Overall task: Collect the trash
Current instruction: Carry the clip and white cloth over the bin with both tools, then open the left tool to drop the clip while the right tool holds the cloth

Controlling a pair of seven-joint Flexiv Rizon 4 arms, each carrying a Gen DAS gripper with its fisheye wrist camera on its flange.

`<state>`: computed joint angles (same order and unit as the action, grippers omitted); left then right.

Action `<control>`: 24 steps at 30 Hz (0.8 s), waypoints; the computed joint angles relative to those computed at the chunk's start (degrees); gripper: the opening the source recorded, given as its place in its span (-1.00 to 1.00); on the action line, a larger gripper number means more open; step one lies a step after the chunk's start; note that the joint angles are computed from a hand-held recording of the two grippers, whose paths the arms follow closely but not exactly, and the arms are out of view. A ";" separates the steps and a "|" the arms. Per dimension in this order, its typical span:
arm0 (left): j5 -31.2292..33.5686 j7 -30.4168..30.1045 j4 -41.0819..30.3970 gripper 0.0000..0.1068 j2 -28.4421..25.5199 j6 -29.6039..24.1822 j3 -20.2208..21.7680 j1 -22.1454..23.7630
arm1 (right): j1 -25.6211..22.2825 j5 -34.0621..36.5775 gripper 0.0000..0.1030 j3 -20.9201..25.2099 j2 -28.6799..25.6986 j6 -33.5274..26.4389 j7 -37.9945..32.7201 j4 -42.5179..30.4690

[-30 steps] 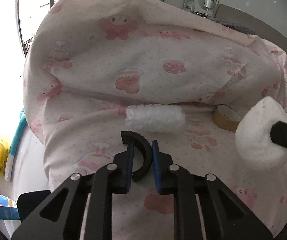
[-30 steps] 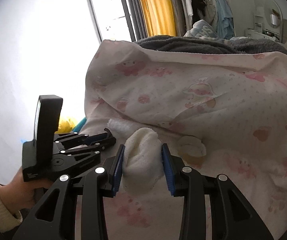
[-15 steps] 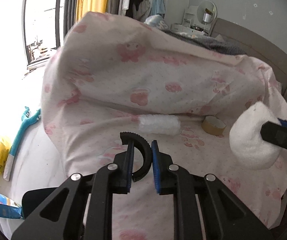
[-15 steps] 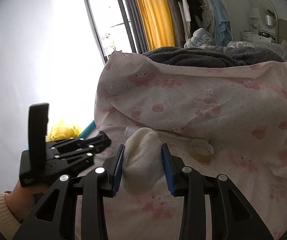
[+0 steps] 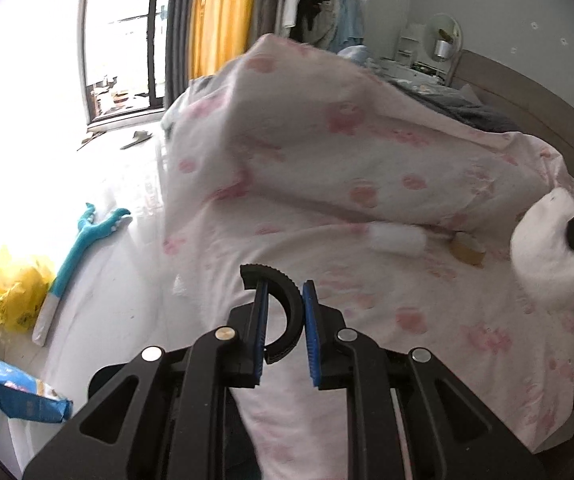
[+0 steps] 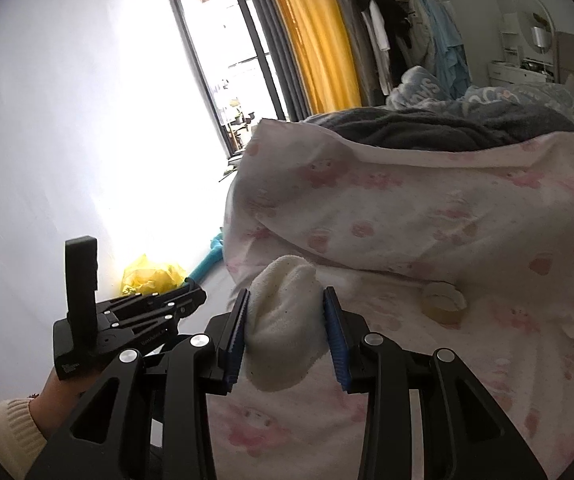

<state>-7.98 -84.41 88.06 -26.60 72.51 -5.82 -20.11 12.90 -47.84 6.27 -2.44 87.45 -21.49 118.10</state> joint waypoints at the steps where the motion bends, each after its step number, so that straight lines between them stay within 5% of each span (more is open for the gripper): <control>1: 0.70 -0.56 0.03 -0.65 0.08 -0.46 1.00 -0.19 | 0.18 0.23 -0.28 0.14 -0.25 -0.06 -0.16 -0.34; 10: 3.37 -3.85 0.82 -0.65 0.50 -3.61 3.90 1.39 | 4.15 6.47 -0.28 0.92 -3.98 -3.21 -6.81 -4.58; 24: 1.57 -3.30 1.94 -0.65 -0.38 -15.67 3.03 5.88 | 10.44 18.84 -0.28 1.91 -12.21 -6.51 -17.48 -12.93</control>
<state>-6.42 -87.71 90.00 -26.98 56.84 -2.79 -14.24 23.34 -29.00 8.17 -14.66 80.94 -38.96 105.17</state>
